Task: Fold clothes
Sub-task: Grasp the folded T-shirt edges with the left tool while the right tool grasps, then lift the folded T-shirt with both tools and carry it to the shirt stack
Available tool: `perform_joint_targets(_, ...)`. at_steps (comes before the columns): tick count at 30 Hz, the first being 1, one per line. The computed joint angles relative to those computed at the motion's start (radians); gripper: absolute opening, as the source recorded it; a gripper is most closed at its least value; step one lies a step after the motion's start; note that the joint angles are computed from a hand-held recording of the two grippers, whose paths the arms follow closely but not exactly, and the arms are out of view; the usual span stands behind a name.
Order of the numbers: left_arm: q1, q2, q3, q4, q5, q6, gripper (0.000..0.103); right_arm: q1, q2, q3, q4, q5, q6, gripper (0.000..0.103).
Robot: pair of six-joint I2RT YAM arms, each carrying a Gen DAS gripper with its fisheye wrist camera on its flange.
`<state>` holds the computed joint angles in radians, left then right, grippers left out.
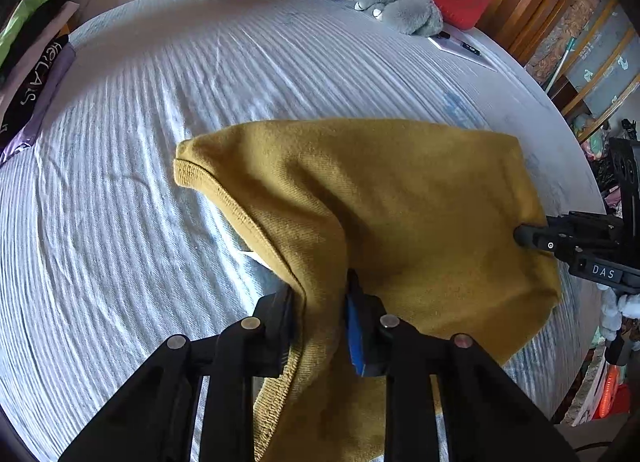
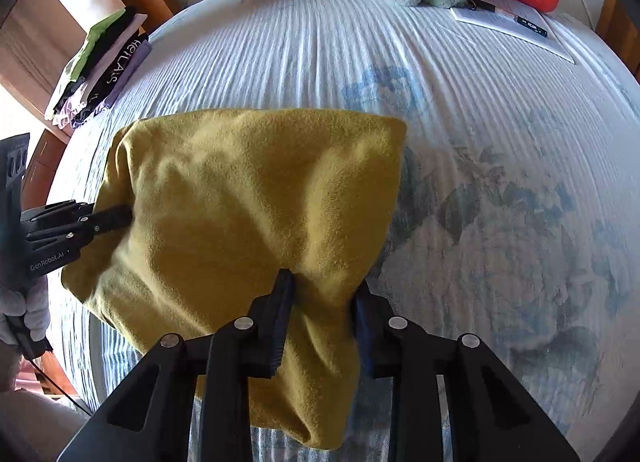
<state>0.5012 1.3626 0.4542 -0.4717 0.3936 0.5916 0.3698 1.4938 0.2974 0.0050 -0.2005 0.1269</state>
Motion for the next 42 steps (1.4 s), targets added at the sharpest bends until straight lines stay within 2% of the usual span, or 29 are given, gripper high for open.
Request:
perform_joint_targets(2,0.002,0.002,-0.001,0.007,0.005,0.002,0.022,-0.011,-0.001,0.0,-0.003,-0.011,-0.016,0.028)
perform_joint_targets(6,-0.055,-0.012,-0.033,0.075,-0.007,-0.071,0.023,-0.006,-0.011,-0.012,0.013,-0.009,-0.009,0.028)
perform_joint_targets(13,0.023,-0.046,-0.063,0.075,0.024,-0.018,0.024,-0.025,-0.022,-0.034,0.036,-0.032,-0.023,0.028)
perform_joint_targets(21,0.021,-0.117,-0.137,0.154,0.018,-0.078,0.025,-0.016,-0.043,-0.077,0.098,-0.021,-0.045,0.028)
perform_joint_targets(25,0.029,-0.192,-0.203,0.208,0.019,-0.1,0.022,0.057,-0.064,-0.115,0.157,0.062,-0.028,0.028)
perform_joint_targets(28,-0.033,-0.278,-0.247,0.232,-0.047,-0.177,0.02,0.127,-0.074,-0.127,0.178,0.141,0.006,0.025)
perform_joint_targets(30,-0.083,-0.332,-0.267,0.235,-0.1,-0.225,0.019,0.146,-0.09,-0.134,0.178,0.166,0.015,0.019)
perform_joint_targets(33,-0.117,-0.464,-0.287,0.173,-0.15,-0.261,0.019,0.19,-0.164,-0.143,0.133,0.223,0.02,0.006)
perform_joint_targets(37,-0.116,-0.715,-0.258,-0.021,-0.16,-0.253,0.019,0.253,-0.38,-0.147,-0.015,0.281,0.005,0.005)
perform_joint_targets(42,-0.055,-0.884,-0.13,-0.218,-0.122,-0.238,0.019,0.261,-0.612,-0.08,-0.209,0.28,-0.03,0.004)
